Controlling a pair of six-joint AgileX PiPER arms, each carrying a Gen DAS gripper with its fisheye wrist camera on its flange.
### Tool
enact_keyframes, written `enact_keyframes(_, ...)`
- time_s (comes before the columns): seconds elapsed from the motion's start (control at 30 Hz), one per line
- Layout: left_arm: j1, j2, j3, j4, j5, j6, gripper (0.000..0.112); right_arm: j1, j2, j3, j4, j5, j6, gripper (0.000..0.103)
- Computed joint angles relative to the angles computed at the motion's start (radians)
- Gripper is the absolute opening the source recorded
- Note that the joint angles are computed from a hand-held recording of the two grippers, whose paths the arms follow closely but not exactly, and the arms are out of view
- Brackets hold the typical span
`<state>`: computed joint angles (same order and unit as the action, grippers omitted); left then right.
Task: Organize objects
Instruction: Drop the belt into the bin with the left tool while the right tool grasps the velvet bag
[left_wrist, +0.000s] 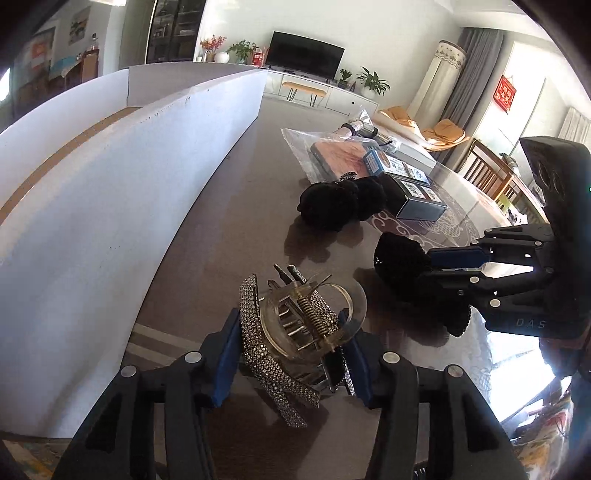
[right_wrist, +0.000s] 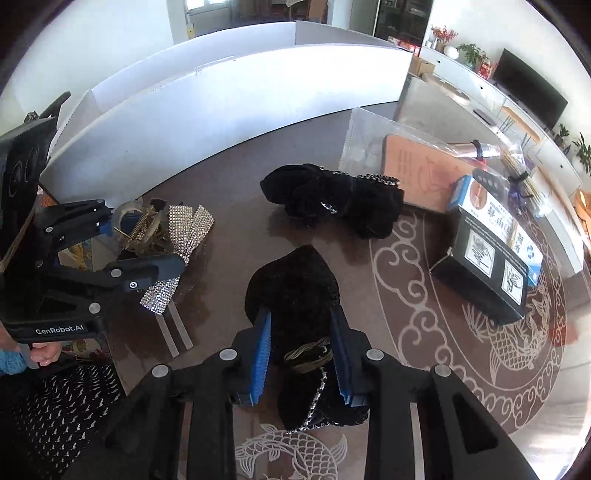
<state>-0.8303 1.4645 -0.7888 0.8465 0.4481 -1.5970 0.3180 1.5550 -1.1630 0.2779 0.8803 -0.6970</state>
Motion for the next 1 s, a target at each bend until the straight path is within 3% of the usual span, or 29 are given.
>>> enact_keyframes(0.1, -0.023, -0.096, -0.004, -0.037, 0.023, 0.032, 0.051, -0.078, -0.051, -0.008, 0.070, 0.040, 0.005, 0.029)
enact_keyframes(0.23, -0.010, -0.254, -0.049, -0.098, 0.147, 0.163, 0.051, -0.089, -0.064, -0.142, 0.182, 0.101, 0.054, 0.023)
enact_keyframes(0.33, 0.138, -0.355, -0.076, -0.232, 0.204, 0.371, 0.051, -0.011, -0.021, -0.294, 0.270, 0.111, 0.129, 0.023)
enact_keyframes(0.4, 0.266, -0.385, -0.091, -0.306, 0.238, 0.506, 0.051, 0.062, 0.027, -0.396, 0.276, 0.089, 0.196, 0.023)
enact_keyframes(0.5, 0.411, -0.434, -0.097, -0.386, 0.279, 0.664, 0.051, 0.160, 0.123, -0.554, 0.219, 0.123, 0.308, 0.024)
enact_keyframes(0.53, 0.436, -0.460, -0.092, -0.402, 0.290, 0.698, 0.051, 0.186, 0.164, -0.611, 0.173, 0.168, 0.343, 0.034)
enact_keyframes(0.57, 0.447, -0.487, -0.087, -0.405, 0.303, 0.716, 0.051, 0.212, 0.201, -0.653, 0.111, 0.227, 0.375, 0.061)
enact_keyframes(0.63, 0.444, -0.540, -0.072, -0.396, 0.329, 0.725, 0.051, 0.257, 0.207, -0.618, -0.043, 0.280, 0.415, 0.081)
enact_keyframes(0.73, 0.449, -0.588, -0.043, -0.415, 0.329, 0.732, 0.051, 0.290, 0.159, -0.396, -0.259, 0.212, 0.460, 0.081)
enact_keyframes(0.8, 0.472, -0.590, -0.027, -0.451, 0.303, 0.757, 0.051, 0.261, 0.185, -0.325, -0.271, 0.200, 0.468, 0.081)
enact_keyframes(0.83, 0.480, -0.585, -0.022, -0.464, 0.293, 0.767, 0.051, 0.249, 0.198, -0.296, -0.275, 0.182, 0.470, 0.076)
enact_keyframes(0.87, 0.511, -0.579, -0.018, -0.504, 0.278, 0.811, 0.051, 0.241, 0.209, -0.274, -0.278, 0.163, 0.471, 0.058)
enact_keyframes(0.93, 0.524, -0.580, -0.014, -0.528, 0.283, 0.846, 0.051, 0.205, 0.217, -0.249, -0.229, 0.133, 0.455, 0.034)
enact_keyframes(1.0, 0.552, -0.572, -0.018, -0.540, 0.295, 0.890, 0.051, 0.181, 0.200, -0.263, -0.172, 0.145, 0.459, 0.032)
